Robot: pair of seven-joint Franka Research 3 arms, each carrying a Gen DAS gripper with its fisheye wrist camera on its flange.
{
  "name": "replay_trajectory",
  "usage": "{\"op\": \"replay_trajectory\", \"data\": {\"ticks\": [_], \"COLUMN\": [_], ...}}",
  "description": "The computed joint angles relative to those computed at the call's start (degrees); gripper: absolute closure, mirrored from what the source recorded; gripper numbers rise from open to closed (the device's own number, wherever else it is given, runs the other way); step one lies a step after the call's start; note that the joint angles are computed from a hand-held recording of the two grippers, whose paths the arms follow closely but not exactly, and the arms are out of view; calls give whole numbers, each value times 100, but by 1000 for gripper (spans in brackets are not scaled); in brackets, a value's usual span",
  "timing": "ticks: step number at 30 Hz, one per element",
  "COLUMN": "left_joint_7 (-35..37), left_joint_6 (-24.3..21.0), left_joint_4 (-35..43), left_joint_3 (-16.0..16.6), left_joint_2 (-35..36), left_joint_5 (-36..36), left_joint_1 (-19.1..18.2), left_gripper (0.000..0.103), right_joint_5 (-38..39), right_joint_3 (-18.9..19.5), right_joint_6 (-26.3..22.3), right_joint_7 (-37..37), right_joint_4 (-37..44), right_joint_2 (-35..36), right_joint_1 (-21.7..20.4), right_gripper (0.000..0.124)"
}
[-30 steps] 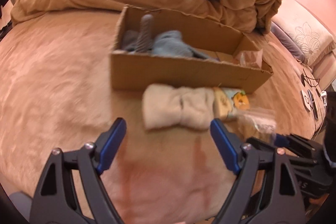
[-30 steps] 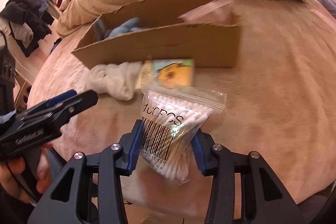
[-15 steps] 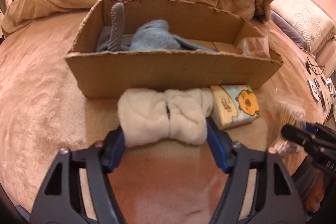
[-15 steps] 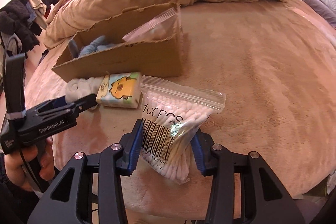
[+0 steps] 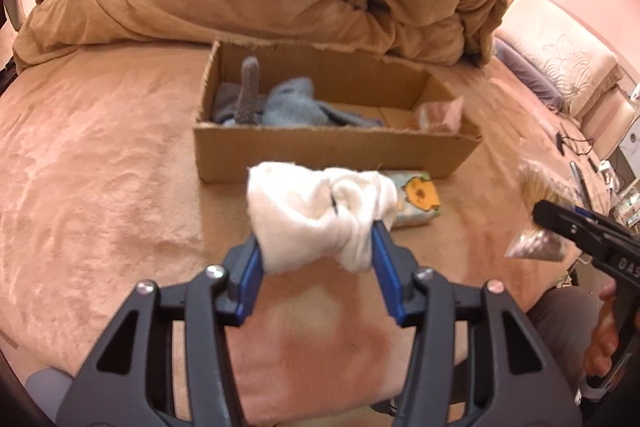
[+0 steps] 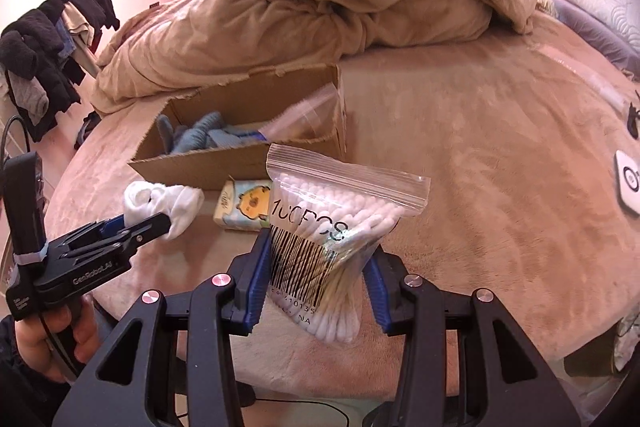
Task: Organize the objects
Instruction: 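Carry both items into the box and open both tools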
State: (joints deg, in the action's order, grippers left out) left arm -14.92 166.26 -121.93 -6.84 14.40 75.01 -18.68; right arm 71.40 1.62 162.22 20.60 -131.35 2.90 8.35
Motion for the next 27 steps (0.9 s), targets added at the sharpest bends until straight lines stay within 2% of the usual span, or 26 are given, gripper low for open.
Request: {"op": "replay_trajectory", "data": {"ticks": [6, 15, 21, 27], "left_joint_7": [-176, -244, -180, -27], "left_joint_6": [31, 9, 77, 188], "left_joint_4": [-368, -855, -849, -577], "left_joint_3": [-114, -440, -549, -526], "left_joint_2": [-686, -1631, -1834, -1645], "left_joint_5": [224, 278, 275, 265], "left_joint_1": [111, 529, 791, 939], "left_gripper": [52, 52, 52, 52], "right_joint_5": [-43, -273, -546, -711], "right_joint_3": [-9, -76, -87, -45], "right_joint_6": [39, 6, 28, -8], "right_joint_7": [15, 170, 334, 454], "right_joint_4": [-130, -157, 102, 551], "right_joint_2": [-365, -734, -701, -380], "right_joint_1": [109, 355, 470, 471], "right_gripper": [79, 79, 79, 79]}}
